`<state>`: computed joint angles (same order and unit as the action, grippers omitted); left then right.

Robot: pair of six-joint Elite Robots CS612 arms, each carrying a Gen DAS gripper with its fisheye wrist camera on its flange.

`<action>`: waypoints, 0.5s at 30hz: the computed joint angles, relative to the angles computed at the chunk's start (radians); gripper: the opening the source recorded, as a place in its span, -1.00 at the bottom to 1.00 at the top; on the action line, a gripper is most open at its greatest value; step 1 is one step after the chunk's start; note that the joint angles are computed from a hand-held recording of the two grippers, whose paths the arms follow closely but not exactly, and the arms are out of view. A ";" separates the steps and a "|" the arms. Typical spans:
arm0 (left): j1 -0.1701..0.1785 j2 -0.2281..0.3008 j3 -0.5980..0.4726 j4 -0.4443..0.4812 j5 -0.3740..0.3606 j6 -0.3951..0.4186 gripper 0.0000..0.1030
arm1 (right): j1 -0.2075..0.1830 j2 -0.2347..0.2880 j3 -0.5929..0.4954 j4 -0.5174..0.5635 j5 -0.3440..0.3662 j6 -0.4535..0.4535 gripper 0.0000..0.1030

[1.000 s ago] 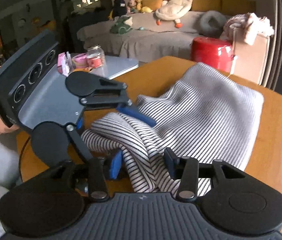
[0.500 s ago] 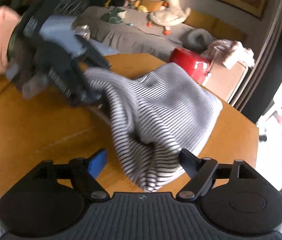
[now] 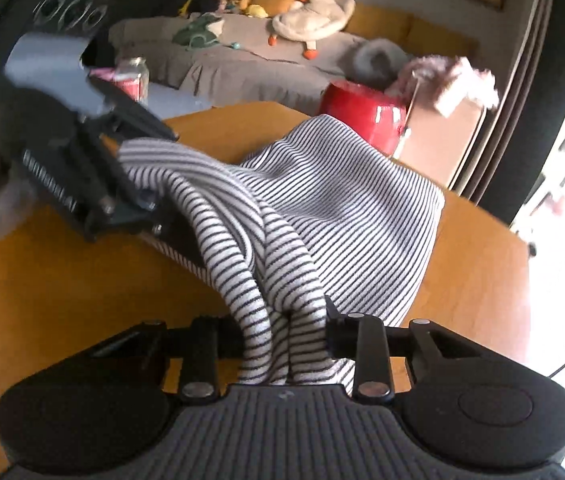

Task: Fold clothes

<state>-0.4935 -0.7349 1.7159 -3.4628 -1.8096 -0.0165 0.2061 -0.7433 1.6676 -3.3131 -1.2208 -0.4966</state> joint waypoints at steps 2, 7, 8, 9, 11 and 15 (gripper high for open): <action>0.004 -0.001 -0.004 -0.006 -0.013 0.001 0.21 | -0.008 -0.006 -0.012 0.038 0.027 0.032 -0.42; 0.005 0.001 -0.014 -0.021 -0.022 -0.014 0.22 | -0.014 -0.014 -0.023 0.074 0.055 0.095 -0.44; 0.005 0.002 -0.014 -0.018 -0.019 -0.017 0.22 | -0.012 -0.014 -0.021 0.073 0.054 0.101 -0.44; 0.005 0.002 -0.013 -0.015 -0.016 -0.019 0.22 | -0.011 -0.012 -0.018 0.070 0.053 0.105 -0.44; 0.004 0.002 -0.009 -0.010 -0.013 -0.023 0.22 | -0.008 -0.009 -0.014 0.063 0.048 0.106 -0.44; -0.001 -0.007 0.009 -0.005 0.001 -0.032 0.23 | 0.000 -0.008 -0.002 0.033 0.033 0.092 -0.44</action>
<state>-0.4946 -0.7419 1.7248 -3.4679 -1.8090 -0.0483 0.2058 -0.7510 1.6660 -3.2803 -1.1874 -0.4049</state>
